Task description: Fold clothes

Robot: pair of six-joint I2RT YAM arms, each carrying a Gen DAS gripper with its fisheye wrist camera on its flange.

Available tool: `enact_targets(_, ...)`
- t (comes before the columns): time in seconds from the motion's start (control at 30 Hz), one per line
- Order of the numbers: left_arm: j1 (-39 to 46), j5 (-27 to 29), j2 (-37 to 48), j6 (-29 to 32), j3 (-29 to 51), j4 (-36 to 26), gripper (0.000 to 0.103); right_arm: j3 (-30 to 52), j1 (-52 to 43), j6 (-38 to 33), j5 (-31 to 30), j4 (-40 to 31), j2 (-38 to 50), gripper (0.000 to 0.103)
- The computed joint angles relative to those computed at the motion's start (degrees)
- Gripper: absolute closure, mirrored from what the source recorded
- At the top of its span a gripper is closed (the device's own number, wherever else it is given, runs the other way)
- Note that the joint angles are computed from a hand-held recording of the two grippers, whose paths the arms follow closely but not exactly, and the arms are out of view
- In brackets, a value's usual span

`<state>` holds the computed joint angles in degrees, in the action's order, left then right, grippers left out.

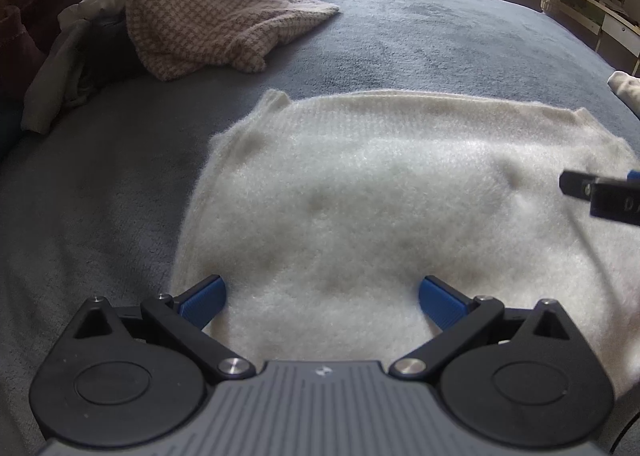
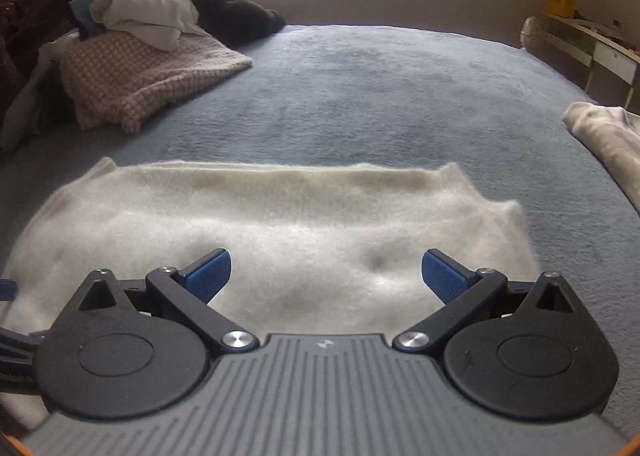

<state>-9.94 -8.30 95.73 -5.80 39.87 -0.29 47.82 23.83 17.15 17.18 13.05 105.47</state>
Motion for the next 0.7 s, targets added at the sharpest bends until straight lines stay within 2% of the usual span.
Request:
enact_targets(0.03,-0.02,-0.08,0.11,0.05,0.34,-0.42,0.000,0.55,-0.96,0.15,-0.35,-0.53,2.12,0.001)
enact_targets(0.1,0.05,-0.18,0.32,0.05,1.00,-1.32,0.000,-0.90,-2.78,-0.43,-2.99,3.83,4.69,0.001)
enact_targets(0.13,0.13,-0.10,0.36,-0.08,1.20,-1.60,0.000,-0.03,-2.61,-0.40,-2.80,1.75,4.11,0.001)
enact_targets(0.23,0.02,-0.24,0.37,-0.62,1.30,-1.83,0.000,0.05,-1.57,1.40,-2.30,-3.48,-0.98,0.001)
enact_targets(0.33,-0.33,-0.70,0.51,-0.95,1.76,-2.42,0.000,-3.68,-0.13,1.38,-2.23,-5.22,-6.63,0.001)
enact_targets(0.4,-0.32,-0.64,0.60,-1.00,1.92,-2.56,0.000,-6.09,1.15,0.74,-1.80,-6.28,-7.25,0.001)
enact_targets(0.43,-0.35,-0.65,0.63,-1.03,1.95,-2.57,0.000,-7.28,1.78,-0.31,-1.28,-5.74,-5.93,0.001)
enact_targets(0.5,-0.53,-1.04,0.55,-1.21,1.72,-2.29,0.000,-11.32,3.21,-3.16,1.01,0.63,-5.63,0.001)
enact_targets(0.57,-0.47,-1.00,0.50,-1.20,1.61,-2.19,0.000,-8.59,3.81,-2.45,2.07,-5.16,-7.34,0.001)
enact_targets(0.7,-0.40,-0.99,0.52,-1.13,1.64,-2.28,0.000,-11.23,6.75,-2.08,3.34,-4.80,-12.72,0.001)
